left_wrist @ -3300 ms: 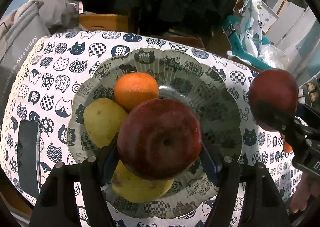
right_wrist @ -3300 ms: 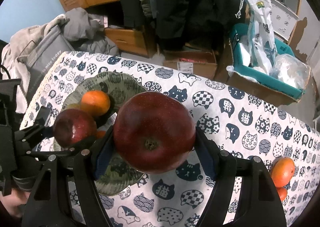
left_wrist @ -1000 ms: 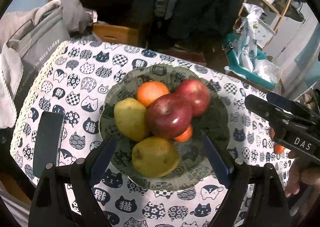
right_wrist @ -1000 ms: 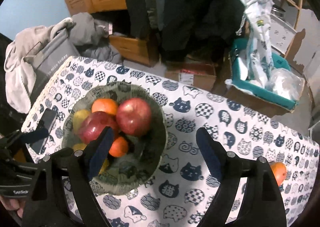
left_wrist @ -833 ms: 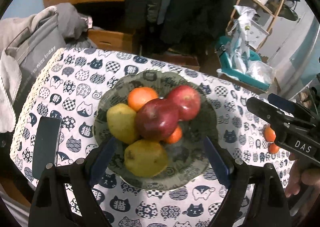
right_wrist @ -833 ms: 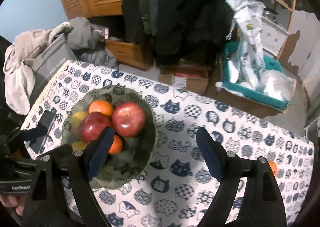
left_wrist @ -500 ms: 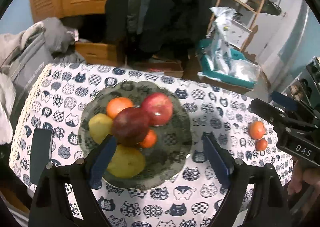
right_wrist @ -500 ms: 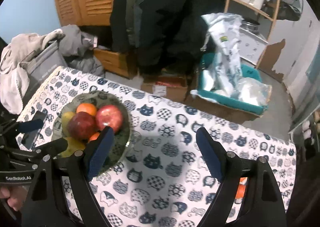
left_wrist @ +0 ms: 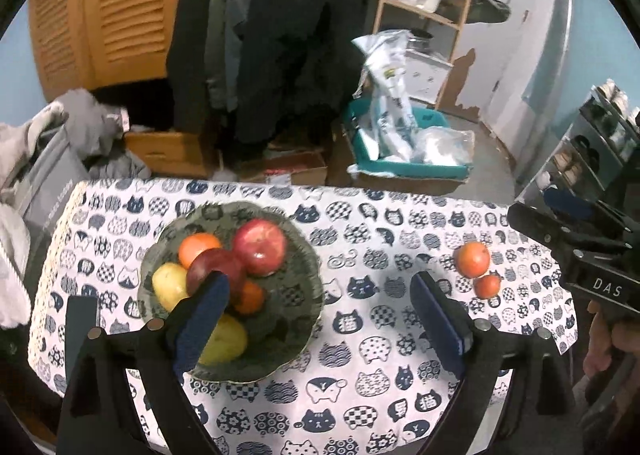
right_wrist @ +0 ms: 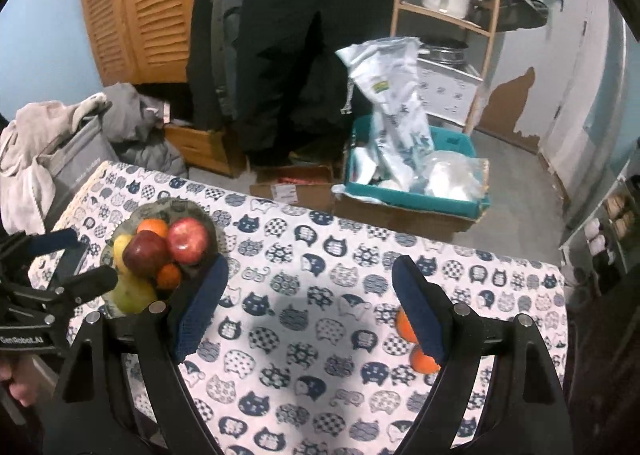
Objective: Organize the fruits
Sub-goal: 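Withdraw both open tools from the bowl toward the two small oranges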
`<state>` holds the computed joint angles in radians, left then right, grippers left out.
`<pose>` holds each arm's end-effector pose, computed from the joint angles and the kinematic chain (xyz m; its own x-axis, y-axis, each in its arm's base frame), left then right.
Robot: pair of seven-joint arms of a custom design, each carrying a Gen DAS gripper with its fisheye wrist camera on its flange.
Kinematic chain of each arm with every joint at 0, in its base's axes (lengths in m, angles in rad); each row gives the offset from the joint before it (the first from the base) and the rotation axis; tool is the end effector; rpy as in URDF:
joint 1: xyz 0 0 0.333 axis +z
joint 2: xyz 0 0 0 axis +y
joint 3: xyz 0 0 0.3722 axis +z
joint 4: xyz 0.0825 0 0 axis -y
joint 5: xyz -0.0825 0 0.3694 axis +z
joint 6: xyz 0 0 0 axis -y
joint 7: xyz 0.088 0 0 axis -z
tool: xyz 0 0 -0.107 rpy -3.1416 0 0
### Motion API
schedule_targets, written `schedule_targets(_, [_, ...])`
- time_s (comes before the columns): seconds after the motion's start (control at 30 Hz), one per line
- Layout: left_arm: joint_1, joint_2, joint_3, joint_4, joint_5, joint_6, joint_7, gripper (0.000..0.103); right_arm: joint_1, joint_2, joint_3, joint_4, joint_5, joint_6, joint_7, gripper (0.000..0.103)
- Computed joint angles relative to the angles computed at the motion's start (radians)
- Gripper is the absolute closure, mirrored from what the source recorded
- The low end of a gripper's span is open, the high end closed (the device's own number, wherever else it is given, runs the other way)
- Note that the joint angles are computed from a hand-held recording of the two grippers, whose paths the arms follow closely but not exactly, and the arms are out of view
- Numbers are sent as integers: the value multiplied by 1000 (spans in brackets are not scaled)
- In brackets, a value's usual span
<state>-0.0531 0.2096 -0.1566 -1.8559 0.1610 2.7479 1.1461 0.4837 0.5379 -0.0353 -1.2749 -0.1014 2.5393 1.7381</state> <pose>0.6436 -0.1341 0.5509 0.0467 -0.9862 0.1587 -0.7761 -0.1359 -0.6159 0.6958 0.3453 0.5805 0.3455 -0.9384 0.0049 -0.6964 -0.2600 -0.6689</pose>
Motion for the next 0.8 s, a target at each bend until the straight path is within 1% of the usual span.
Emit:
schedule_targets(0.1, [-14,-1,-1,10,25,4,-8,9,-5,-35,-8,-50,-6,24,9,19])
schedule_targets(0.33, [-29,15,-19,42,16,3,12,9,-24,-103,-25,-156,-33,64,43,19])
schedule_targets(0.8, [-88,88,-39,157,38,-51,38,8,-80,-199,-44,-319,-108,122,124,19])
